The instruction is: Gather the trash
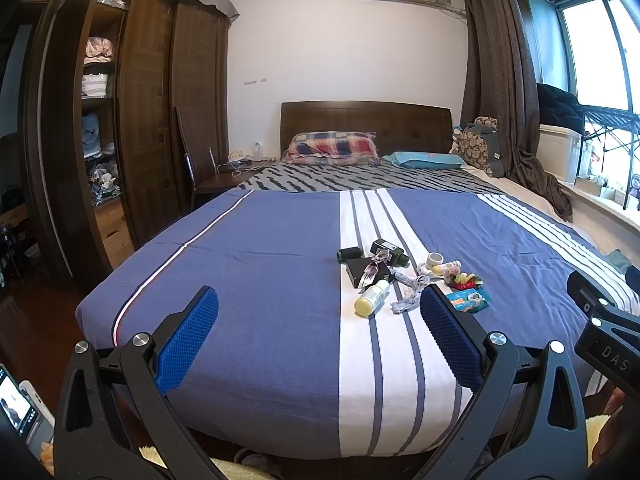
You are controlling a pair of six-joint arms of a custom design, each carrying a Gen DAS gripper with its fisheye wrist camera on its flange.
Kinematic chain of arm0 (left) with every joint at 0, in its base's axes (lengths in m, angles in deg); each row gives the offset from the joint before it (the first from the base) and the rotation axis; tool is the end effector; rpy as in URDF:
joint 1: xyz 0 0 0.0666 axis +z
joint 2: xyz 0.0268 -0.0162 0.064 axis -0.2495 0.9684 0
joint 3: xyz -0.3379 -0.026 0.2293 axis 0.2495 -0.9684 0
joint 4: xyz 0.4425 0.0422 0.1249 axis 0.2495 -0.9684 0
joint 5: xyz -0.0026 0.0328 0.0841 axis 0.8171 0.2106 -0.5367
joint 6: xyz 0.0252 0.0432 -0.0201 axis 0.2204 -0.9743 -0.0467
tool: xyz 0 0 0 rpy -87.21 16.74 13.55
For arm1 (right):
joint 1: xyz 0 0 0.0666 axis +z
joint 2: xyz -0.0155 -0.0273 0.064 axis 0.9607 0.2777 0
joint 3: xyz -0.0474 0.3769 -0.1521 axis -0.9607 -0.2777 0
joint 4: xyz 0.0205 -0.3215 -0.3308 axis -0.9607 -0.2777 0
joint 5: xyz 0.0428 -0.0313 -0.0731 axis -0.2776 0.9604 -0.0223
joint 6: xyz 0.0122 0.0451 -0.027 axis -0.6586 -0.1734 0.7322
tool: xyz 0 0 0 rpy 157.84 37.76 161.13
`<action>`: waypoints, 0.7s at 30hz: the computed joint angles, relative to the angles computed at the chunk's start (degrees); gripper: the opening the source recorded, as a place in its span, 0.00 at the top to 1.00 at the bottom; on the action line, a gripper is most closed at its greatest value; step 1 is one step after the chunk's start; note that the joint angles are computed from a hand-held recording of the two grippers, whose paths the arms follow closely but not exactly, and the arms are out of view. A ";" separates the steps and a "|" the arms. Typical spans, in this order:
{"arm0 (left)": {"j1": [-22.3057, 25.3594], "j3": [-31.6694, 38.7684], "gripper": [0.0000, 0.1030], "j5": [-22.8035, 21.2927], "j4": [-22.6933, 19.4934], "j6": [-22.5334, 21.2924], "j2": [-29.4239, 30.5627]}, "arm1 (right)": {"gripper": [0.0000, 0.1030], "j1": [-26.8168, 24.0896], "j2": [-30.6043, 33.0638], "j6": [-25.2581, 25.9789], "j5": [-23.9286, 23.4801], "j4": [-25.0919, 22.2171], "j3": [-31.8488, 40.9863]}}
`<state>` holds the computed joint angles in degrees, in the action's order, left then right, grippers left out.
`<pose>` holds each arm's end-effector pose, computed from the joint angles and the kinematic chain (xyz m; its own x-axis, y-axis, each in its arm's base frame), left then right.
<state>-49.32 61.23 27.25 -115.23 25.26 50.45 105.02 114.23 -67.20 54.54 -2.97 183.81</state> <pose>0.3922 -0.2363 0.6715 -0.3250 -0.1784 -0.9287 -0.5394 0.8416 0.0271 0.4814 0.2819 0.6734 -0.3514 -0.1119 -0.9295 -0.3172 0.9483 0.0058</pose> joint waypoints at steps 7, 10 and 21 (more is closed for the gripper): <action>-0.03 -0.25 0.07 -0.01 0.30 -0.08 -0.11 | 0.03 0.18 -0.06 -0.13 0.23 0.16 -0.17; -0.02 -0.31 0.07 0.03 0.36 -0.12 -0.15 | 0.03 0.19 0.01 -0.12 0.19 0.14 -0.13; 0.10 -0.58 0.07 0.28 0.38 0.16 -0.26 | 0.03 0.25 0.18 -0.30 0.23 0.10 -0.23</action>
